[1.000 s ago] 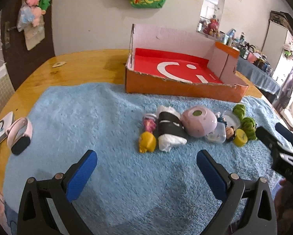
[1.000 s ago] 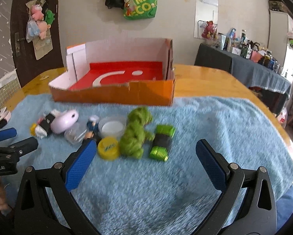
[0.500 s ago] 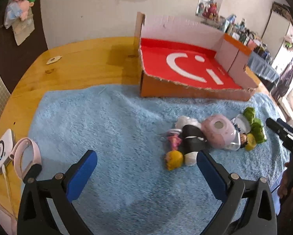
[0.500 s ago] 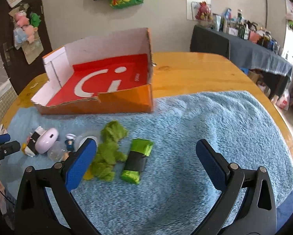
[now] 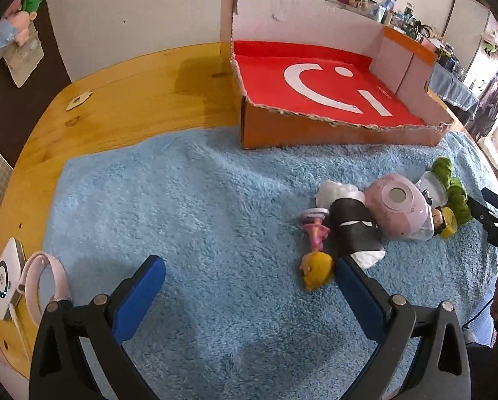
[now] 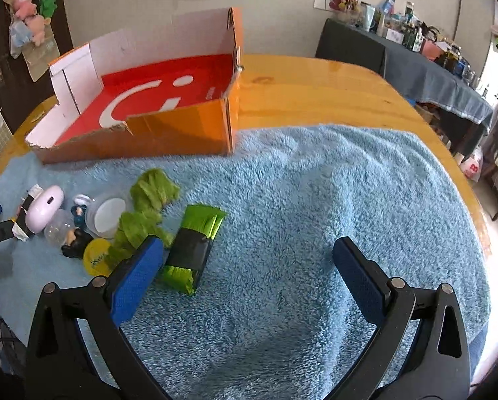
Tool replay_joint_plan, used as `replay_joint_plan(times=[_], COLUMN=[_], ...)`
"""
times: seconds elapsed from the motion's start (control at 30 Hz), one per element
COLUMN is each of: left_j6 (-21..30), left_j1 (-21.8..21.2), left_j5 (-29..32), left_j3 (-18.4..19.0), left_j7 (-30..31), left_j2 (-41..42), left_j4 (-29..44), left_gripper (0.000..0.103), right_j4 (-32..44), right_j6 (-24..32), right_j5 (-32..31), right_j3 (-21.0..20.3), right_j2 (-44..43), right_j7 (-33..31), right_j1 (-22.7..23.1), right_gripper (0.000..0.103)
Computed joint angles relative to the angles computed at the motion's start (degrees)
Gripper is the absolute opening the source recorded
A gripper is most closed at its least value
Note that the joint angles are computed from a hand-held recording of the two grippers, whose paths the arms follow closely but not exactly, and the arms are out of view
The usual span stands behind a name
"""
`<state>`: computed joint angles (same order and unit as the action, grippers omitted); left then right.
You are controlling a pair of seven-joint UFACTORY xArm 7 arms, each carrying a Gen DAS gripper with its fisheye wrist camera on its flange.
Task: Organize objects
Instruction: 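Move the left tool toward the yellow toy while the right tool approaches the snack bar, then close the left tool on the yellow toy while the right tool grasps the snack bar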
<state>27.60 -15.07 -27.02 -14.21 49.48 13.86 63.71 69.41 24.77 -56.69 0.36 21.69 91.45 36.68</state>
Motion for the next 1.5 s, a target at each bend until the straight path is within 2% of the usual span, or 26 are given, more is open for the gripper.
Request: replay_joint_plan(times=[0.23, 0.43, 0.5, 0.6, 0.63, 0.7, 0.73, 0.8, 0.83, 0.87, 0.9, 0.97, 1.0, 1.07, 1.17, 1.5], left_j6=[-2.1, -4.2, -4.5, -4.4, -4.6, -3.9, -4.0, -4.4, -4.0, -3.9, -4.6, -6.0, -6.0, -4.9, -3.3, -0.3], left_j1=[-1.0, 0.4, 1.0, 1.3, 1.4, 1.8, 1.9, 2.2, 2.3, 2.2, 1.9, 1.7, 1.5, 1.6, 1.2, -0.3], left_j5=[2.7, 0.3, -1.5, -4.1, -5.2, -7.8, -9.4, -13.2, -15.1, -16.6, -18.3, -22.1, -23.3, -26.7, -30.0, -41.2], left_j3=[0.2, -2.0, -2.6, -3.0, -3.2, -3.7, -3.8, -4.2, -4.3, -4.1, -4.0, -4.0, -3.8, -3.3, -2.0, 1.5], left_j7=[-1.9, 2.5, 4.7, 7.7, 8.7, 11.3, 12.7, 16.2, 17.6, 18.5, 19.6, 22.5, 23.1, 25.0, 26.9, 35.0], left_j2=[1.0, 0.7, 0.4, 0.1, -0.2, -0.7, -1.0, -1.6, -1.8, -2.1, -2.4, -2.9, -3.1, -3.8, -4.9, -9.3], left_j4=[0.0, -1.2, -1.5, -2.0, -2.3, -2.7, -3.1, -3.9, -4.1, -4.4, -5.0, -5.9, -6.0, -6.3, -6.5, -6.6], left_gripper=[0.102, 0.084, 0.075, 0.064, 0.062, 0.049, 0.048, 0.035, 0.031, 0.026, 0.021, 0.021, 0.021, 0.021, 0.021, 0.021], right_j4=[0.8, 0.9, 0.9, 1.1, 1.1, 0.7, 0.4, 0.0, 0.1, 0.2, 0.2, 0.1, 0.0, -0.3, -0.8, -1.9], right_j6=[0.7, 0.7, 0.5, 0.2, -0.4, -4.3, -5.9, -8.3, -9.1, -10.1, -10.8, -11.3, -12.3, -13.4, -12.9, -8.8], right_j5=[0.7, -3.0, -5.2, -7.6, -8.5, -9.7, -10.3, -13.0, -14.6, -16.0, -17.6, -20.7, -23.5, -28.0, -32.5, -40.4], right_j3=[0.0, -0.6, -0.9, -0.6, -0.6, -0.4, -0.6, -1.5, -1.8, -2.0, -2.3, -2.6, -2.9, -2.6, -1.4, 4.9], right_j2=[0.9, 0.9, 1.0, 1.0, 1.0, 1.2, 1.2, 1.1, 1.2, 1.3, 1.3, 1.2, 1.0, 0.6, -0.5, -5.9], right_j7=[-2.6, -1.8, -0.6, -0.2, 0.1, 0.5, 1.1, 3.2, 4.0, 5.4, 7.2, 10.3, 13.9, 19.5, 24.2, 28.3], right_j1=[0.4, 1.2, 1.7, 1.7, 1.6, 0.5, 0.3, 0.7, 1.0, 1.1, 1.3, 1.5, 1.4, 0.6, -0.8, -5.6], right_gripper=[0.103, 0.103, 0.099, 0.090, 0.084, 0.068, 0.057, 0.047, 0.035, 0.027, 0.026, 0.023, 0.023, 0.023, 0.023, 0.023])
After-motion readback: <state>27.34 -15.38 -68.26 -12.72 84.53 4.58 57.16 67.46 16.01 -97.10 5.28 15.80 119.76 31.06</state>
